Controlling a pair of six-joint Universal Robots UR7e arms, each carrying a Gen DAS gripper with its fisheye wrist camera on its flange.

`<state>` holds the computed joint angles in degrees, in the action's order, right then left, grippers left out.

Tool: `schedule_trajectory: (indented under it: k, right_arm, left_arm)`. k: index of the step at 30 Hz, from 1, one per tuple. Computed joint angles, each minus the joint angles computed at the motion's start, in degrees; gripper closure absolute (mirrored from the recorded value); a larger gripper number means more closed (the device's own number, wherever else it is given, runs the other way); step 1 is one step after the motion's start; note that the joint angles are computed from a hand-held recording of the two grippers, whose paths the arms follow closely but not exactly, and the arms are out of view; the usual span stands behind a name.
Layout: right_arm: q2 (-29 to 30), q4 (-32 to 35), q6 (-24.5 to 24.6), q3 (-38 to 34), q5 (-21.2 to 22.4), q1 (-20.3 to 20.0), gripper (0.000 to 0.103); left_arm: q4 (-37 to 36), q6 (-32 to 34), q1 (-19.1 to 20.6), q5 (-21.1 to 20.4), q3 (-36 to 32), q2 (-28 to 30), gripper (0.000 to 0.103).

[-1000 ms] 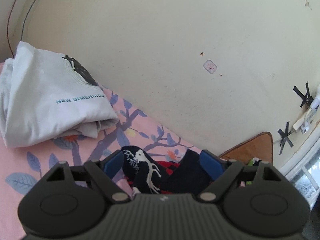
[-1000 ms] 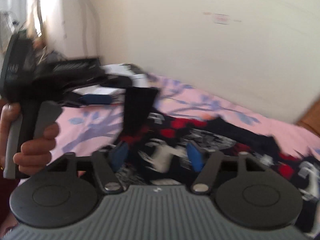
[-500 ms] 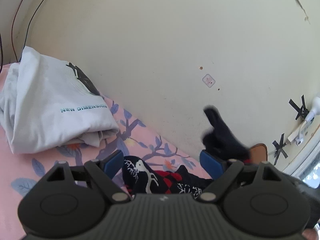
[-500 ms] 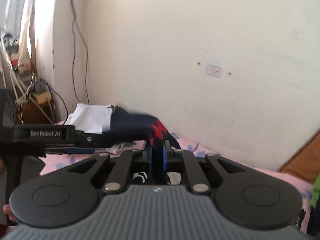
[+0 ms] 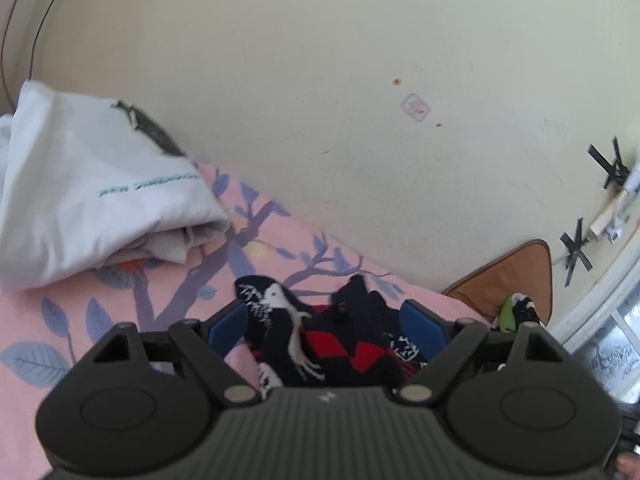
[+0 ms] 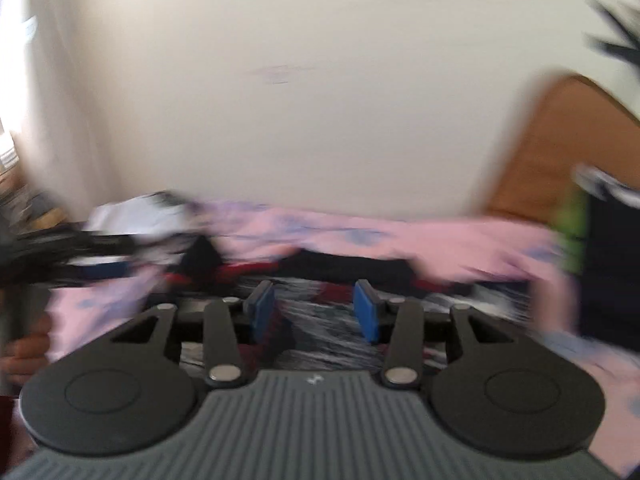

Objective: Fold small clothes

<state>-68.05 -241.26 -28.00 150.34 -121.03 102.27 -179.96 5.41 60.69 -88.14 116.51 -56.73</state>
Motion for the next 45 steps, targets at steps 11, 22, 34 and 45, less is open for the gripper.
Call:
schedule_trajectory:
  k: [11, 22, 34, 45]
  right_arm:
    - [-2.0, 34.4, 14.2, -14.2, 7.1, 2.2, 0.034]
    - [7.7, 51.8, 28.4, -28.7, 8.9, 4.7, 0.094]
    - [0.8, 30.7, 26.0, -15.6, 2.5, 1.6, 0.095]
    - [-13.5, 6.6, 10.7, 8.2, 3.6, -8.5, 0.06]
  left_arm:
    - [-0.3, -5.2, 1.5, 0.5, -1.2, -0.2, 0.017]
    - [-3.8, -11.3, 3.5, -0.6, -2.1, -1.9, 0.017]
    - [-0.4, -7.5, 2.2, -0.6, -1.8, -1.6, 0.018]
    - [14.1, 2.5, -2.8, -6.6, -1.7, 1.6, 0.016]
